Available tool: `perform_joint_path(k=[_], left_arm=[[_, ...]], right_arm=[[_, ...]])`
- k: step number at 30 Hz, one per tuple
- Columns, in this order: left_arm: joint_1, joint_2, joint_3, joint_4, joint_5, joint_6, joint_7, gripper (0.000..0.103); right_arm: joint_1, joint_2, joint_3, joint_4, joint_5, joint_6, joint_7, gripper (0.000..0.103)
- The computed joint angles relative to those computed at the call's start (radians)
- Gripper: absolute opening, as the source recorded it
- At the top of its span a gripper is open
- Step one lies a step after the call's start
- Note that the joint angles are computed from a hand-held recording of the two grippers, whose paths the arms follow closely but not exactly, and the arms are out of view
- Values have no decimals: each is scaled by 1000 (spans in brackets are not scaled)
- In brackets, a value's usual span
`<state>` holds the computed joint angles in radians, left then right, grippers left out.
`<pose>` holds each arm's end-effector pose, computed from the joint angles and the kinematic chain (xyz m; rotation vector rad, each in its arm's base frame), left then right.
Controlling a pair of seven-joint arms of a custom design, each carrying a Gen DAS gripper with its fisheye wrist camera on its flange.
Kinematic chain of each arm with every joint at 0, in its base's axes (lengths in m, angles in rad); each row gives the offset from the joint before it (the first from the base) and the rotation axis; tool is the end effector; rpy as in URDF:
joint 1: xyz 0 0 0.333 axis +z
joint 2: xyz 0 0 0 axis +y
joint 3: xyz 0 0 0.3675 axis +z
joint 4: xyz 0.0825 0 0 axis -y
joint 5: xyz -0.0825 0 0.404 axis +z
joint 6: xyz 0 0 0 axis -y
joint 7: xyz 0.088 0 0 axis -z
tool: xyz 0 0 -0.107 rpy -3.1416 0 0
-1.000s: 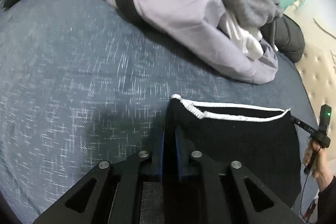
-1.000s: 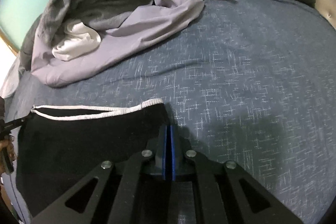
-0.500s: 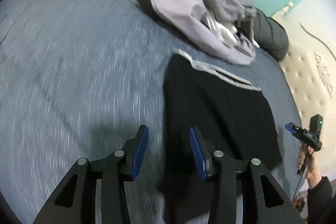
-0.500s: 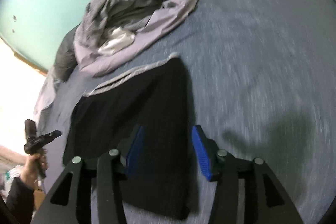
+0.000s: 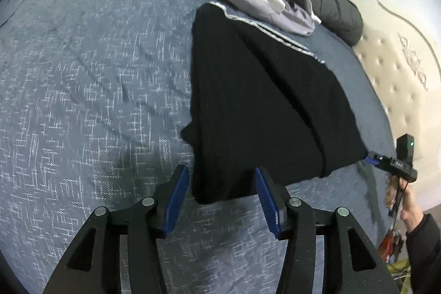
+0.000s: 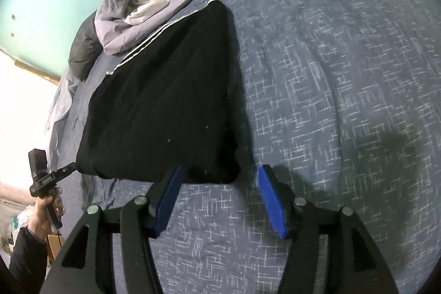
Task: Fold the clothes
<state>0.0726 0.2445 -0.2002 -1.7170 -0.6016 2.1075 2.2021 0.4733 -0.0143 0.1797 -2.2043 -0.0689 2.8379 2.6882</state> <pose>0.6717 -0.1004 0.5109 1.4854 -2.4272 0.8441 0.4653 0.3609 0.5019 -1.3726 2.0812 0.0272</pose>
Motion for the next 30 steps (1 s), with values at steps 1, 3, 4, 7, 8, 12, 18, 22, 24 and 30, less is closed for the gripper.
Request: perform_joint_path(k=[1,3,4,7,8,12,18,22,24,30], left_arm=[[-2,2,1,-3,5,7,-1,54],[-2,12,1,-3,11,11,-3,54],[-2,16,-1,-3,13,11,-1,54],[1,21,-6,-8,15,12,19,54],[2,21,-7,-12,16,13,24,54],[-5,14,-11,-28,32,28,51,41],[-21,-2,-9,-25,77,29,63,11],[-20,-17,-2,-7,97,29,76,10],[-17,-29,1,-2,96,31,90,10],[-15,-49,13,-1,98,10,103,9]], right_arm=[[1,8,1,8,4,-5,-18,59],[7,28,0,34,-9,-32,-49,59],[11,38,-1,46,-8,-38,-70,59],[26,71,-12,90,-55,-78,-92,56],[33,83,-17,107,-74,-93,-98,49],[57,108,-35,144,-133,-130,-81,20],[79,88,-63,160,-262,-144,9,10],[62,38,-53,155,-358,-173,78,8],[46,10,-39,149,-389,-185,95,8],[6,-59,4,96,-359,-186,70,8]])
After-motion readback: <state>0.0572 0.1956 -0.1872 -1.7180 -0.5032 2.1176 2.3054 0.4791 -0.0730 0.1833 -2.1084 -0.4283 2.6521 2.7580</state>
